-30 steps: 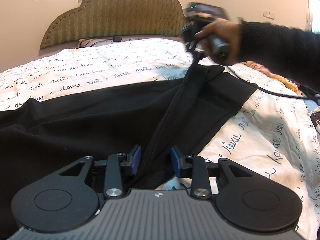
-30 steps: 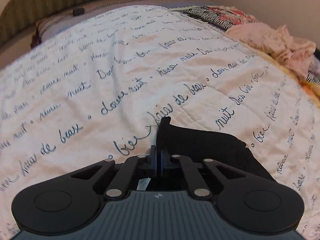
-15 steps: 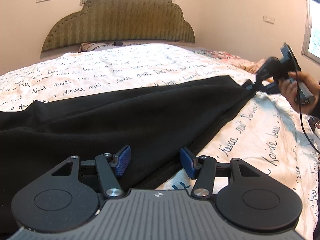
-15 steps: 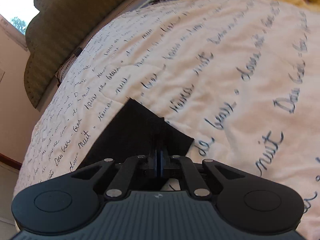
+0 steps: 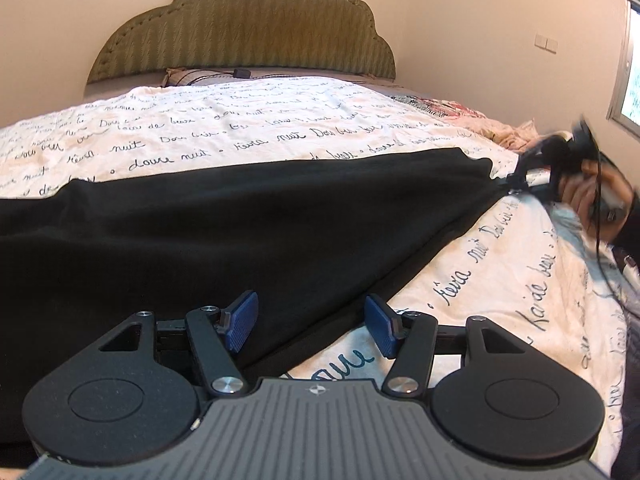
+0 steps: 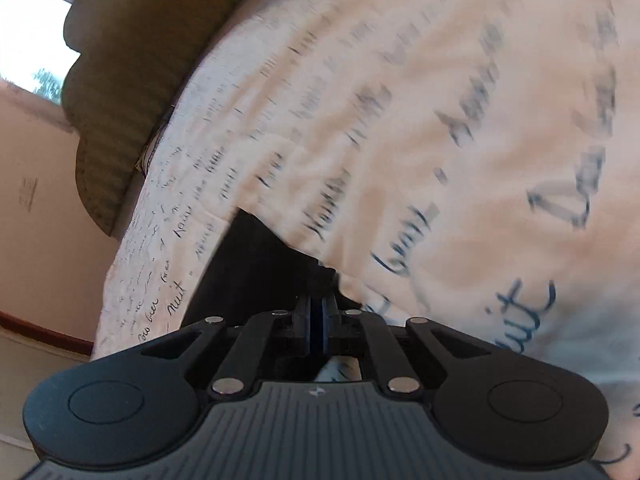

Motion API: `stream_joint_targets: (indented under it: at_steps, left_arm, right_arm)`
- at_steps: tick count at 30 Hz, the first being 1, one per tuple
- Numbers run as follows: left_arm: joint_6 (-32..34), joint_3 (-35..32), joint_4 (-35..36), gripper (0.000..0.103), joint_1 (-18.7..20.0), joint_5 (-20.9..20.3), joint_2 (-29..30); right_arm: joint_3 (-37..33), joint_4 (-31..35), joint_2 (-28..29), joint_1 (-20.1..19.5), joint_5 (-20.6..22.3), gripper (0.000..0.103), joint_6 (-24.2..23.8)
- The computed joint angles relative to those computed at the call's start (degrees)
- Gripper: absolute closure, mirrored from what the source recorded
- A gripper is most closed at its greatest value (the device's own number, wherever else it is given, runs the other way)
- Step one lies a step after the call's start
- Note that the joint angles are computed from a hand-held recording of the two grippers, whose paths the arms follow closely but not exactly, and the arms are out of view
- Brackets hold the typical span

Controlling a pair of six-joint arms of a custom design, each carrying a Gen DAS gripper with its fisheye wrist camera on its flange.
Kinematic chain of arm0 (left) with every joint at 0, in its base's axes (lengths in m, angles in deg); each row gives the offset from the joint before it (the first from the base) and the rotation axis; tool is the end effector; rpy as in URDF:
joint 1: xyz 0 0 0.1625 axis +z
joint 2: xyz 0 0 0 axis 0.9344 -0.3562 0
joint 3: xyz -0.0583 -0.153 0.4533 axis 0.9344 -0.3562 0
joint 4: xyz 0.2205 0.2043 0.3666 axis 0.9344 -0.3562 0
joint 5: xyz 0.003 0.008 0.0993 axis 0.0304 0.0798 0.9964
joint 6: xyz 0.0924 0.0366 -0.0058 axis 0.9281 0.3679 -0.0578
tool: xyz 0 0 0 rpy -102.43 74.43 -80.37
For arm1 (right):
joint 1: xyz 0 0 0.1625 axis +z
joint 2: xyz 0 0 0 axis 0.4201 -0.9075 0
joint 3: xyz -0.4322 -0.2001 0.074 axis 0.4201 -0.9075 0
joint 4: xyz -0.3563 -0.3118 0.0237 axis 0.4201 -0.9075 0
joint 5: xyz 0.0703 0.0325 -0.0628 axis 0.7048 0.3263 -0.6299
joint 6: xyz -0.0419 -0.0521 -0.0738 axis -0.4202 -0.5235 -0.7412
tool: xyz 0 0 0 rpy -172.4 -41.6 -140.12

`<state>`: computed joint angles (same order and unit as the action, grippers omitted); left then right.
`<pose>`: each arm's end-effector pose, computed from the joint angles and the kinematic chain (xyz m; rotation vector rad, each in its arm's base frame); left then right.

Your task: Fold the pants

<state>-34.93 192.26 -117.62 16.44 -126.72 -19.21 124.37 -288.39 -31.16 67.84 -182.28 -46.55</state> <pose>0.1077 -0.4668 0.3000 1.0459 2.4772 -0.8631 0.1233 -0.4966 0.0433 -0.9202 -2.5860 1.4770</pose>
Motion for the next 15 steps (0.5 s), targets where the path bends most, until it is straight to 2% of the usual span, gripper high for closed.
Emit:
stream_joint_targets:
  at_steps: [1,3,4,5,6,7,8,9,11,15]
  left_arm:
    - [-0.40,-0.16,0.64,0.041,-0.03,0.06,-0.19]
    - [-0.55,-0.31,1.77,0.041,-0.39,0.60,-0.60]
    - [-0.24,-0.27,2.07,0.041,-0.69,1.09,-0.81]
    - [0.07,-0.17,2.30,0.041,-0.97,1.46,-1.08]
    - [0.24,0.03,2.22,0.041,-1.29,1.85,-1.38]
    - [0.13,0.41,1.78,0.041,-1.67,2.18,-1.70]
    - [-0.06,0.82,1.11,0.041,-1.92,2.21,-2.01]
    - [-0.26,1.13,0.55,0.041,-2.07,1.98,-2.32]
    - [-0.83,1.62,-0.33,0.041,-2.47,1.62,-2.68]
    - [-1.80,2.21,-2.02,0.041,-3.54,2.76,-1.97]
  right_arm:
    - [1.29,-5.29,1.21,-1.74,3.97,0.098,1.88]
    - [2.34,-10.66,2.14,-2.91,8.09,0.092,2.09]
    - [2.57,-12.31,2.28,-2.94,8.61,0.082,1.17]
    - [2.84,-12.99,1.92,-2.84,8.49,0.067,0.28]
    - [3.30,-13.67,1.36,-2.92,8.72,0.057,-0.56]
    - [3.72,-15.08,0.93,-2.98,9.03,0.041,-1.43]
    - [3.95,-16.88,0.63,-2.96,9.02,0.034,-2.55]
    - [3.93,-17.67,0.10,-2.59,8.29,0.030,-4.09]
    - [3.43,-14.24,-2.90,-2.08,8.08,0.030,-8.55]
    - [1.28,-0.37,-7.97,-3.58,16.38,0.030,-16.10]
